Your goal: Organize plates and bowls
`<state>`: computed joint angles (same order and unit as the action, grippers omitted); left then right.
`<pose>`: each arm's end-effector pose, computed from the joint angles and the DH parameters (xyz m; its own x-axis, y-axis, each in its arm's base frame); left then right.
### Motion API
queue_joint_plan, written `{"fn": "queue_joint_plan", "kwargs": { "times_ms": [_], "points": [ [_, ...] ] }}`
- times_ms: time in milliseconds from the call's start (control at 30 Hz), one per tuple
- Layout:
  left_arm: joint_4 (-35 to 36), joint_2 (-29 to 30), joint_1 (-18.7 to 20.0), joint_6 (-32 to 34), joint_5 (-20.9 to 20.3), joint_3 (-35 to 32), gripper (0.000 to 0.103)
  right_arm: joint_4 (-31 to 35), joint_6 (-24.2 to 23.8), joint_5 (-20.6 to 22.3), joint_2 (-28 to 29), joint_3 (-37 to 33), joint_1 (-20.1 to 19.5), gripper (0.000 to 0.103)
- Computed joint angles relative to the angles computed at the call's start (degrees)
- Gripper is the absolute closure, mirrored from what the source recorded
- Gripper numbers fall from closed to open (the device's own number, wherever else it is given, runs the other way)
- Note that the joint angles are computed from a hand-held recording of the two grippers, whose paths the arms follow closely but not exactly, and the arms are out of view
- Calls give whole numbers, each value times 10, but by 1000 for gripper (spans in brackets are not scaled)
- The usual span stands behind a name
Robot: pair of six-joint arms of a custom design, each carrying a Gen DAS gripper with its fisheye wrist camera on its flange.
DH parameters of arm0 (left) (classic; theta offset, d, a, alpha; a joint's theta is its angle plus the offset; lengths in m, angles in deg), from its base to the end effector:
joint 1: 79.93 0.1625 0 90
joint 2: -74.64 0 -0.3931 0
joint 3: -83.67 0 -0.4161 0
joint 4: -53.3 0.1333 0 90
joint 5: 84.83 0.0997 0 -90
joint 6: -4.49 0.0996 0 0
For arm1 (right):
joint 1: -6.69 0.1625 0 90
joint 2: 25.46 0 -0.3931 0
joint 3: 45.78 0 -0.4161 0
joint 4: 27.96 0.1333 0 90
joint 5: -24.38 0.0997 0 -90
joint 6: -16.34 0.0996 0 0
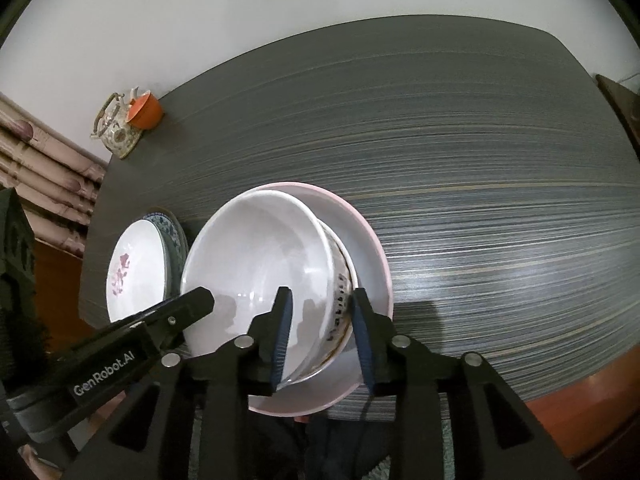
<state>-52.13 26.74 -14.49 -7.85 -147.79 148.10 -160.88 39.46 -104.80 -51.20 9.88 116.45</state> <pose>-0.1536 -0.7659 0.2452 -0.8767 0.1751 -0.4481 0.2336 0.9692 -0.0784 0.3466 -0.7566 0.0729 -0.8445 0.2421 0.4778 0.0024 0.8937 -0.4486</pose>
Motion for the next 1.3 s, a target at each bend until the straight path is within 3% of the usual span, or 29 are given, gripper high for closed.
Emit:
{"fn": "queue_joint_plan", "kwargs": {
  "times_ms": [233,467,667,967,1300],
  "points": [
    [-18,-10,3,8,-29,-1,89,-1,-1,9,1,-3,-1,66],
    [-45,-26,8,16,-42,7,72,-18,-7,12,-11,12,2,59],
    [-43,-34,9,9,-31,13,70,-51,-17,19,-28,35,5,56],
    [-23,-36,21,-7,-46,2,70,-81,-10,26,-66,85,2,54],
    [-8,-31,25,-21,-47,-3,68,-92,10,-1,-100,131,-4,54]
  ]
}}
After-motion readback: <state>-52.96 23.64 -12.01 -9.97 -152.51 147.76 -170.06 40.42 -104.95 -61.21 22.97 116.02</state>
